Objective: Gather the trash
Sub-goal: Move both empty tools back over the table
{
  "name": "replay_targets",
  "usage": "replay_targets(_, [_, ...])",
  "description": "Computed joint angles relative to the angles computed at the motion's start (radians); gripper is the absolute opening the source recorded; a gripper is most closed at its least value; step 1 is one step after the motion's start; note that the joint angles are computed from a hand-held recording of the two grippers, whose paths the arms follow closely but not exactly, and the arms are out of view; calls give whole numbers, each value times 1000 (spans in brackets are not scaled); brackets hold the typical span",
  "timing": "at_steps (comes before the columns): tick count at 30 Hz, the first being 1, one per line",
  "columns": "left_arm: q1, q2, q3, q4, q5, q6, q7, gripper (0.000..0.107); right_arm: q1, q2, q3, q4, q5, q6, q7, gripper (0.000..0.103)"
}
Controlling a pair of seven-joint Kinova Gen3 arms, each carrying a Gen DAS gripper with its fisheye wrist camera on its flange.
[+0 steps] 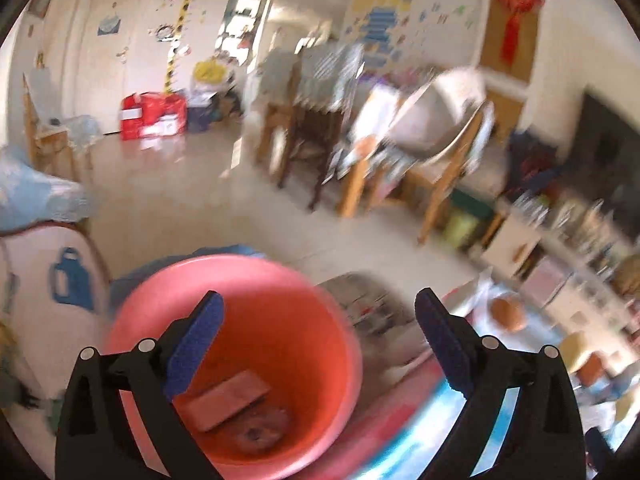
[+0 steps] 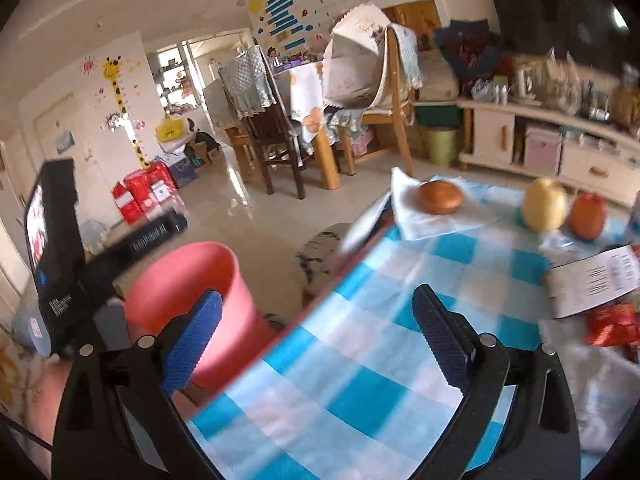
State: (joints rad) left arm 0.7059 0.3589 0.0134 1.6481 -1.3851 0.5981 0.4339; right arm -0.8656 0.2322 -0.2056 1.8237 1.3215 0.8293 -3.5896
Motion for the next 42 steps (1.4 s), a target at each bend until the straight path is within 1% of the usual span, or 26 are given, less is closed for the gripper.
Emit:
replay_targets(2, [86,-12,-92,9,-9,-34,79,95,-38,-25,-6,47,56,66,-38,99])
replay_targets(4, [177,14,-177,-10,-22,-34,108,95,-49,-40,-32,74,75,123,-31,99])
replay_targets(6, [260,44,-235,-35,-20,18,73,95,-53,-60,-54,91,56,165,20,99])
replay_targets(9, [343,89,-285,-104,48,90,-49,95,-55,-101,-85,130,12,206,50,99])
replay_targets(10, [360,103,-290,-131,78,110,-89,95,-51,-120,-94,148,-2,207,47,99])
replay_targets(13, [375,131,-288,-198,174,123,-211,96,-44,-171,-126,199,-39,226,34,99])
replay_targets(14, [388,142,-299,-220,210,131,-248,96,-43,-190,-139,223,-42,234,14,99])
replay_targets(17, [423,165,-315,-268,277,150,-343,96,-36,-232,-175,275,-67,248,-38,99])
replay_targets(19, [422,174,-284,-298,289,180,-402,96,-27,-258,-194,310,-85,249,-78,99])
replay_targets(21, [412,186,-242,-324,285,198,-448,96,-13,-288,-207,356,-80,222,-130,99])
replay_targets(23, [416,193,-234,-324,269,191,-457,96,5,-310,-216,385,-85,195,-147,99])
replay_targets(24, [433,207,-246,-332,265,191,-461,96,13,-315,-221,393,-88,188,-152,99])
replay_targets(27, [506,244,-336,-360,307,181,-524,96,48,-340,-219,410,-107,136,-131,99])
replay_targets(29, [544,269,-386,-383,352,166,-570,96,61,-349,-235,420,-108,143,-126,99])
replay_targets(30, [547,272,-401,-391,373,156,-600,96,67,-349,-239,418,-113,145,-113,99])
replay_targets(33, [559,295,-409,-421,417,148,-685,96,75,-351,-252,424,-129,163,-69,99])
replay_targets(34, [557,303,-399,-434,426,154,-706,96,77,-350,-255,422,-137,171,-56,99])
replay_targets(37, [578,328,-430,-467,482,138,-774,96,77,-346,-260,419,-158,190,-9,99])
replay_targets(40, [571,338,-396,-494,497,146,-814,96,72,-344,-268,426,-164,215,10,99])
replay_targets(42, [571,346,-393,-503,520,132,-835,96,73,-347,-263,427,-177,221,31,99])
